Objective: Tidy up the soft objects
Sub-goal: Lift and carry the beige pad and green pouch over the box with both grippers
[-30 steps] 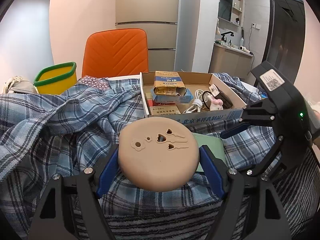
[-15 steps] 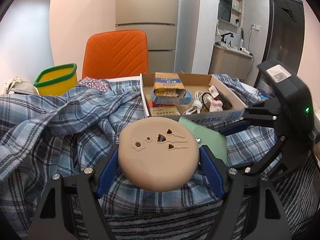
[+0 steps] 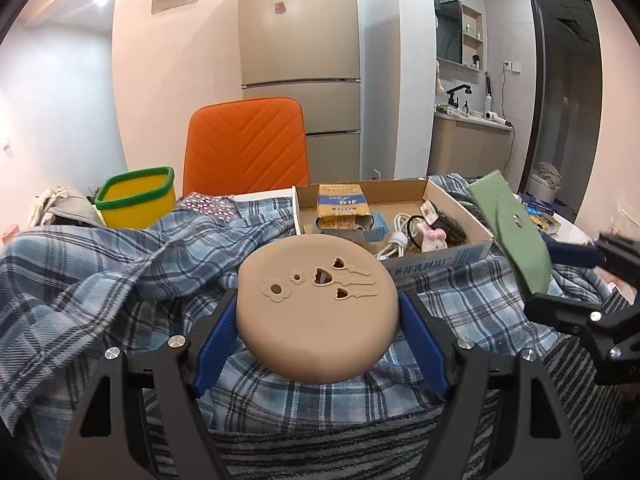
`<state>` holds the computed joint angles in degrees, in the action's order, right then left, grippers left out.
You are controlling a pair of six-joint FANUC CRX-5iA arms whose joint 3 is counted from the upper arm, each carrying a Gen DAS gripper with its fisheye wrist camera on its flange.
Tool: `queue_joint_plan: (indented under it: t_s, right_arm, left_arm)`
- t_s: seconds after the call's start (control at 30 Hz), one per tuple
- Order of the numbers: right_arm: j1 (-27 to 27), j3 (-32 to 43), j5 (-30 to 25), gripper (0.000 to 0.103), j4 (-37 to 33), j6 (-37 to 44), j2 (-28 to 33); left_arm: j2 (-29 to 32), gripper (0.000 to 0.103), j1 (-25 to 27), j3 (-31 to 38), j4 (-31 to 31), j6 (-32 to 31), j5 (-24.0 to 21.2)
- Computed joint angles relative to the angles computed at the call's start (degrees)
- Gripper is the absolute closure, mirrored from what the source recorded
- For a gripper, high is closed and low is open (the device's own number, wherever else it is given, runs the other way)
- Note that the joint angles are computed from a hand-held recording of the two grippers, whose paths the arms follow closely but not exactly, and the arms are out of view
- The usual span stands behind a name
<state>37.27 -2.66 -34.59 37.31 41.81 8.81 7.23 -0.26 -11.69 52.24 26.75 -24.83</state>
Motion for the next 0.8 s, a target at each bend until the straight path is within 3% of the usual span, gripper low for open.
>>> queue_joint_plan:
  t_s: [0.1,0.27,0.5,0.8]
  right_arm:
    - [-0.31,-3.97,2.28,0.032,5.47,-10.21,-2.01]
    - [-1.29,-7.45,4.18,0.032,12.77,-20.15,-3.53]
    - [-3.02,-7.82,3.51,0.032,21.11,-25.63,-4.69]
    - [-6.42,-3.97,4.82,0.032,29.32,-30.83,-3.61]
  left_arm:
    - [-1.48,0.026,-1.19,-2.03,3.24,-2.9,3.04]
    - [-2.22,0.026,-1.57,-1.9,3.55,-2.19,2.6]
    - [-2.66,0.026,-3.49,-1.87,7.82,-4.74,5.32]
    - [-0.38,0.026,-6.24,3.93,12.67,-7.57,9.12]
